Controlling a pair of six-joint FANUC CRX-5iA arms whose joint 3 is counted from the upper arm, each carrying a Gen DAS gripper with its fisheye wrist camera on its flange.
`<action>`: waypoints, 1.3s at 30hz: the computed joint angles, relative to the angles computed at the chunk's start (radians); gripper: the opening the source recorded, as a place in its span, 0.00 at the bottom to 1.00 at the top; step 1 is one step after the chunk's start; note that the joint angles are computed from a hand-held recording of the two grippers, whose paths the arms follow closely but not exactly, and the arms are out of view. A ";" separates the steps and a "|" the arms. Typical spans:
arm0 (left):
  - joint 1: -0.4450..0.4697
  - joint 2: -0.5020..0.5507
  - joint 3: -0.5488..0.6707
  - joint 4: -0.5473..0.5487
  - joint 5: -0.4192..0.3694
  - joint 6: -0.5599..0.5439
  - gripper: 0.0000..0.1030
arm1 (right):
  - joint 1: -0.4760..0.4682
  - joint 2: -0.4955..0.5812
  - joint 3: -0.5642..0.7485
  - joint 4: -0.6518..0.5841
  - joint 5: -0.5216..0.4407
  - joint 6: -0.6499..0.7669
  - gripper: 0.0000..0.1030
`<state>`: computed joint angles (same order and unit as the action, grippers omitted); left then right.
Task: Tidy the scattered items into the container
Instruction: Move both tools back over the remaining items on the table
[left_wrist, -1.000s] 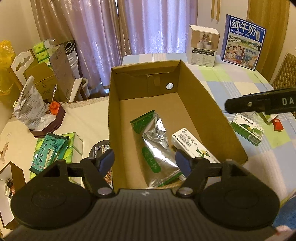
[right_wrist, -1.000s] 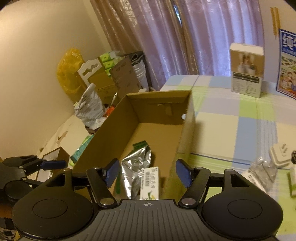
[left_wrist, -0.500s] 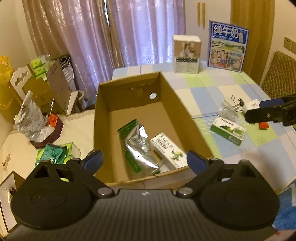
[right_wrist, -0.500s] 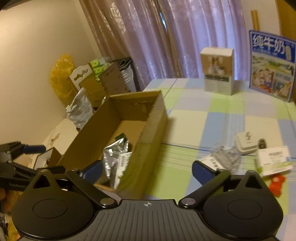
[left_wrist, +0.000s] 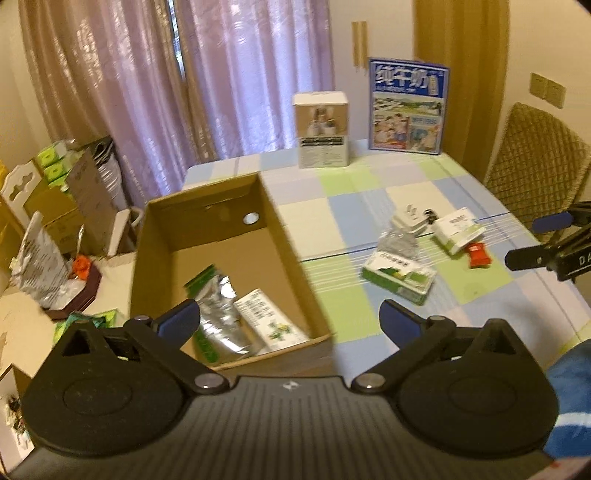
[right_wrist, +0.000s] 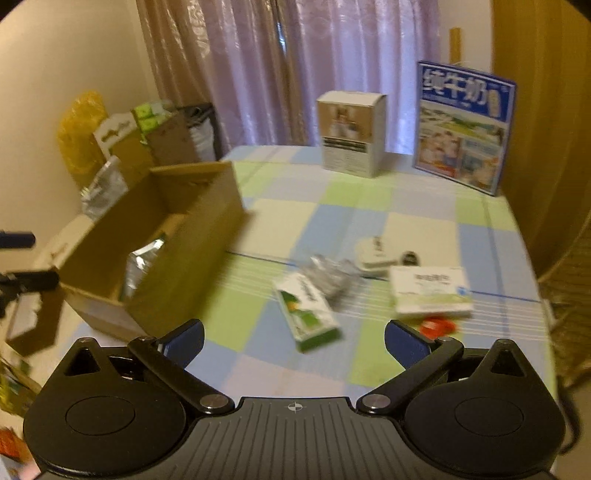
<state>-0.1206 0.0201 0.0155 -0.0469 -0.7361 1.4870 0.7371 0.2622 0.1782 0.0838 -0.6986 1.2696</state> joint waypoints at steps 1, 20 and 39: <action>-0.010 0.001 0.000 -0.001 0.006 0.001 0.99 | -0.005 -0.016 -0.030 0.022 0.015 -0.014 0.98; -0.195 0.183 0.142 -0.024 -0.029 0.179 0.99 | -0.129 -0.103 -0.193 0.012 0.060 -0.033 0.98; -0.232 0.449 0.362 -0.042 -0.113 0.335 0.98 | -0.208 0.055 -0.048 -0.096 -0.010 0.113 0.91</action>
<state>-0.3528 0.4694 0.3773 -0.0885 -0.8495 1.8216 0.5290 0.3168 0.1297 -0.0124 -0.7081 1.3823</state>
